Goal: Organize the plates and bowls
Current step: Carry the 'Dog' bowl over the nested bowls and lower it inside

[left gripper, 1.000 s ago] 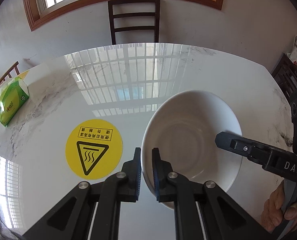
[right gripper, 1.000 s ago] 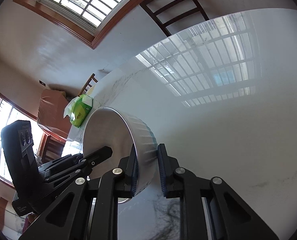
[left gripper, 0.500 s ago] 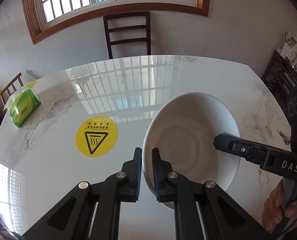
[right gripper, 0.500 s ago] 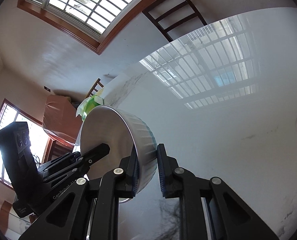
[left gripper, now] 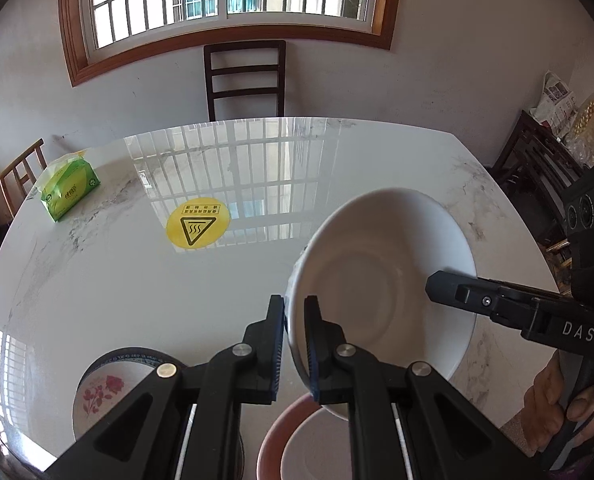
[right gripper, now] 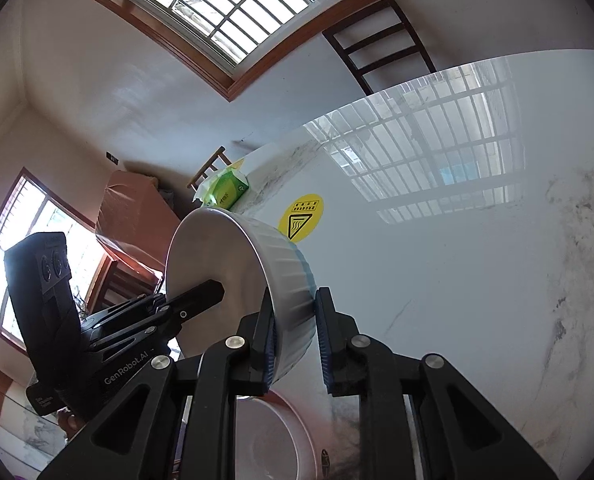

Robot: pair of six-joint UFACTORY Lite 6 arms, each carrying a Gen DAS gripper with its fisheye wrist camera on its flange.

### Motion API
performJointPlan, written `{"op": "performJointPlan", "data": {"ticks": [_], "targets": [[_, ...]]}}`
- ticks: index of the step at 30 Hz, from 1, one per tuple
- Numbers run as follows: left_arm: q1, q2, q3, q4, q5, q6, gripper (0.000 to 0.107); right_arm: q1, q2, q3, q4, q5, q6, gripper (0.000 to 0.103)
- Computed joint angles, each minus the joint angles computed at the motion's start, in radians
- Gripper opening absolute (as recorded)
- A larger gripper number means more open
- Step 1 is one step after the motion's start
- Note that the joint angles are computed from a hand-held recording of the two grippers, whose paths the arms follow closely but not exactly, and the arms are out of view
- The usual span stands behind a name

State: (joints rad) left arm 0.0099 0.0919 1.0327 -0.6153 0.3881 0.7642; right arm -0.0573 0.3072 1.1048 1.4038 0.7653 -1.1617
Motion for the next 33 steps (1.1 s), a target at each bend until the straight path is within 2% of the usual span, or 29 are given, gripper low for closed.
{"op": "performJointPlan", "data": {"ticks": [4,12,16,22,33], "targets": [[0.041,-0.136,-0.147,-0.083,0.035,0.11,0.01,0.014,-0.149,-0.164,0.021,-0.018,-0.028,0.018],[0.099,-0.332,-0.345,-0.105,0.094,0.184,0.01,0.035,-0.346,-0.386,0.033,-0.028,-0.03,0.018],[0.123,-0.364,-0.392,-0.107,0.118,0.214,0.01,0.023,-0.368,-0.427,0.021,-0.013,-0.02,0.018],[0.128,-0.407,-0.468,-0.103,0.109,0.232,0.01,0.058,-0.417,-0.48,-0.008,-0.056,0.025,0.018],[0.149,-0.393,-0.501,-0.119,0.094,0.279,0.01,0.093,-0.414,-0.492,-0.054,-0.078,0.085,0.018]]}}
